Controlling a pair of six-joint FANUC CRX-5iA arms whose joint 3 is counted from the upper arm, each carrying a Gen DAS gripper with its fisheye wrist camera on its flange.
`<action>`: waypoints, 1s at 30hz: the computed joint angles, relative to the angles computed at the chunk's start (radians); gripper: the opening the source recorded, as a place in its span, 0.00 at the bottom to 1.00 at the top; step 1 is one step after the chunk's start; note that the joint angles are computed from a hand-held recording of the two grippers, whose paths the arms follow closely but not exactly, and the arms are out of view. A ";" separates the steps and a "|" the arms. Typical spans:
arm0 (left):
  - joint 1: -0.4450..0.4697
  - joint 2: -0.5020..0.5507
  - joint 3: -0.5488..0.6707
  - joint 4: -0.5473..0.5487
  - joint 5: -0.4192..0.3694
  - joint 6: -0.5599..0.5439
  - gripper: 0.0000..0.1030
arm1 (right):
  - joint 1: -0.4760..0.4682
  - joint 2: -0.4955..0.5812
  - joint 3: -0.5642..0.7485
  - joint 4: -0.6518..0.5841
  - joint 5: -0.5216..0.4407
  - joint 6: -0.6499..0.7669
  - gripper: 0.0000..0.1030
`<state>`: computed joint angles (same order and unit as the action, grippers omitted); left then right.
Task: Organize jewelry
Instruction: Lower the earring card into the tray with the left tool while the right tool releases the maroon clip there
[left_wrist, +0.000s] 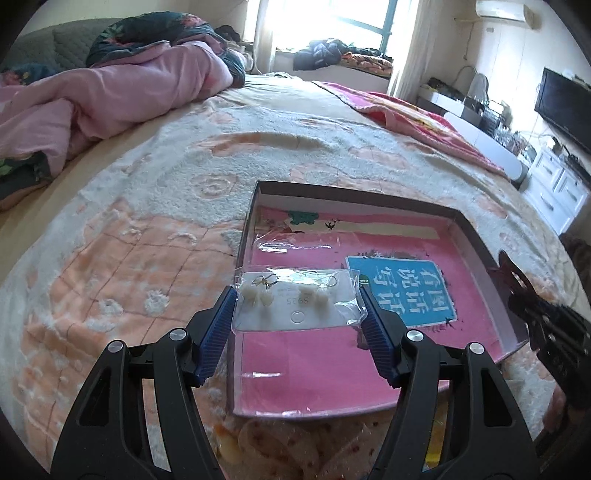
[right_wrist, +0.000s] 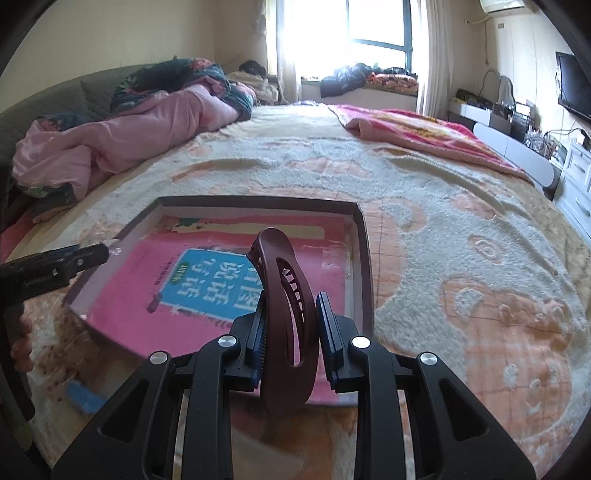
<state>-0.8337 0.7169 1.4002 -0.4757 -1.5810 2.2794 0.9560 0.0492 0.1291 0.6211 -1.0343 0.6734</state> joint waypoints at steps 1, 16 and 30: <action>0.001 0.010 0.015 0.002 -0.006 -0.009 0.55 | -0.009 0.016 0.018 -0.013 -0.008 0.008 0.23; 0.007 0.045 0.045 0.003 -0.034 -0.057 0.56 | -0.033 0.086 0.072 -0.048 -0.057 0.046 0.23; -0.012 0.044 0.050 -0.026 -0.036 -0.053 0.70 | -0.024 0.036 0.013 -0.026 -0.016 -0.012 0.44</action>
<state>-0.8460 0.7610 1.4504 -0.5018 -1.6174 2.2267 0.9321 0.0848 0.1420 0.5955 -1.0507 0.6618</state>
